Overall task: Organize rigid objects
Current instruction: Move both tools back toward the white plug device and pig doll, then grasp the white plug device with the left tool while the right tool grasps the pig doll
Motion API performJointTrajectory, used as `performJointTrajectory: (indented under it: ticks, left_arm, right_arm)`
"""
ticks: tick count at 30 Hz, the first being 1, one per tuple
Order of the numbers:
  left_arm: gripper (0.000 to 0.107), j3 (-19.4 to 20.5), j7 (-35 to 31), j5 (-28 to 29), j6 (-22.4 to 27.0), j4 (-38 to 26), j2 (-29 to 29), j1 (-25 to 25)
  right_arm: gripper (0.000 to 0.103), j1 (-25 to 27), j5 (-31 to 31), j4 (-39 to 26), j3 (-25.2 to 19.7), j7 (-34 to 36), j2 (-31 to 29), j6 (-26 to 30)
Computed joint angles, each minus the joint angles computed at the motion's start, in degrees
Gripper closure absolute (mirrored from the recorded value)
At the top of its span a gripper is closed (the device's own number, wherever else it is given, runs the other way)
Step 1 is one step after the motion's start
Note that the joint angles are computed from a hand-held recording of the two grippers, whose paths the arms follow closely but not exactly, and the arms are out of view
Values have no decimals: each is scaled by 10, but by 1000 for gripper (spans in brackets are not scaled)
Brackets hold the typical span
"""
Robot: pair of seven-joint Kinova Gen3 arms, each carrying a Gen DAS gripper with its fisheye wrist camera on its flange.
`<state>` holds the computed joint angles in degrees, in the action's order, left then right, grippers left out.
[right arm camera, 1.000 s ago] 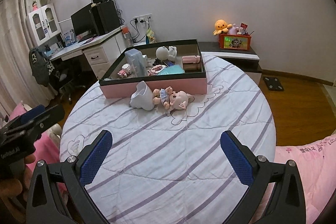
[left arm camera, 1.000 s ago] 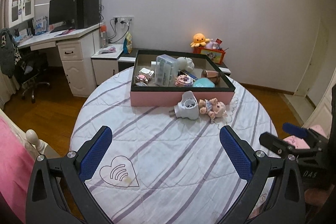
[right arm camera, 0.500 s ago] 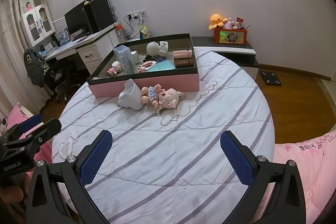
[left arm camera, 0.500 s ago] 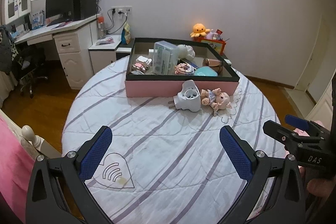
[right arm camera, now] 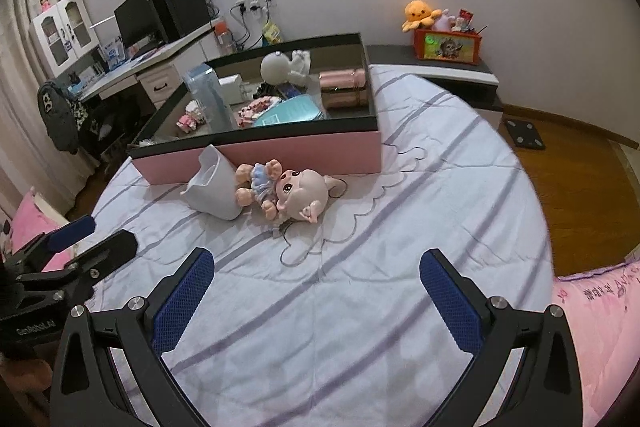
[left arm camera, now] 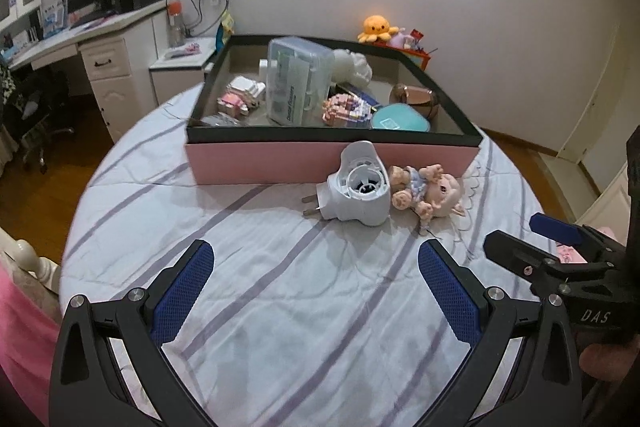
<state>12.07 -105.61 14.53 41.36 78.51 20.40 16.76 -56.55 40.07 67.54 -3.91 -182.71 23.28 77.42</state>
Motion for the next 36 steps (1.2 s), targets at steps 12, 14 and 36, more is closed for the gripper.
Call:
performJointTrajectory:
  ticks: [12, 14, 36]
  left_arm:
    - [5, 24, -46, 36, 79, -113, 105, -13]
    - [5, 16, -42, 30, 86, -129, 118, -2]
    - [29, 7, -56, 34, 44, -103, 110, -23]
  right_arm:
    - [0, 81, -70, 18, 3, 119, 11, -83]
    - [0, 88, -78, 28, 6, 129, 7, -92]
    - [0, 75, -77, -19, 25, 164, 47, -73]
